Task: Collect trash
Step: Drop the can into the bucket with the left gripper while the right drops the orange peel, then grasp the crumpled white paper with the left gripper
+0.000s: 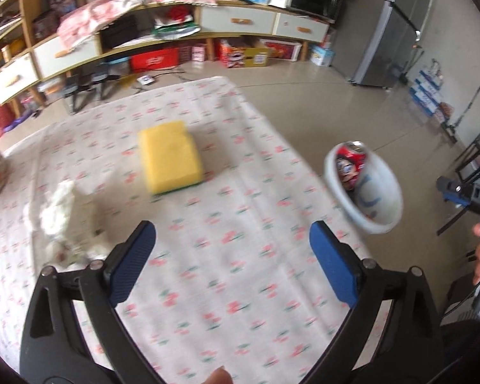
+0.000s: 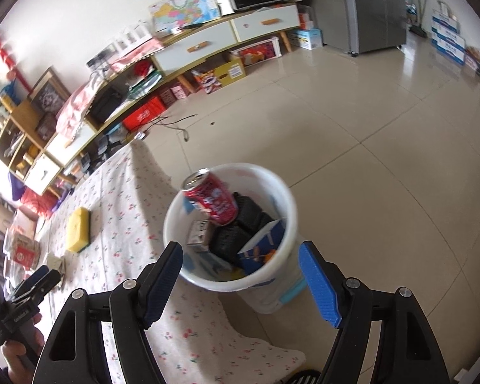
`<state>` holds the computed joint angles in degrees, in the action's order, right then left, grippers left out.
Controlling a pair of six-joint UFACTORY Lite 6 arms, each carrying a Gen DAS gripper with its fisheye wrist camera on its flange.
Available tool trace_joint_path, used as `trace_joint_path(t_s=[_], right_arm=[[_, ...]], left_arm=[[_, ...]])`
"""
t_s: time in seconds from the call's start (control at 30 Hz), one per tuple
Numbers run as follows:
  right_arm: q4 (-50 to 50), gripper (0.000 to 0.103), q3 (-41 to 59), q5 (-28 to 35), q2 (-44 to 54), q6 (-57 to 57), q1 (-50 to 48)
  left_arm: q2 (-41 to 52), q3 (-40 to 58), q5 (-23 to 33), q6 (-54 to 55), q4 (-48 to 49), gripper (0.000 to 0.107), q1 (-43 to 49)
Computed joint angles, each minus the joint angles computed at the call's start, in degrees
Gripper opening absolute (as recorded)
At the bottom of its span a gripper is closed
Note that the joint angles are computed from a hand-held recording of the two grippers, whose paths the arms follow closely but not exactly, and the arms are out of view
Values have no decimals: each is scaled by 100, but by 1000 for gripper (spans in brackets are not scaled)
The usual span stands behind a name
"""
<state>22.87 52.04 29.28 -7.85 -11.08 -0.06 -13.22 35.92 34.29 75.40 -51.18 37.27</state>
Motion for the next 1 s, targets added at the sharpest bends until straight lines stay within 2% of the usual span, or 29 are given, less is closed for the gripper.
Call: trace_joint_path(t_s=[0.3, 0.53, 0.73, 0.87, 1.0], right_arm=[[-1523, 80, 184, -289, 359, 1838, 1343], [-2285, 81, 429, -312, 747, 2770, 1993], [-2980, 81, 858, -227, 1282, 3590, 2584], [-3244, 81, 1278, -156, 1766, 3937, 2906], [-3297, 81, 1702, -103, 2221, 4138, 3129]], left_arm=[[707, 499, 132, 933, 201, 97, 1458], [1648, 1219, 292, 1515, 221, 97, 2312], [2578, 1906, 500, 1652, -104, 97, 2722], [3289, 2554, 780, 1192, -207, 97, 2699], [3395, 2642, 757, 1378, -723, 97, 2531]])
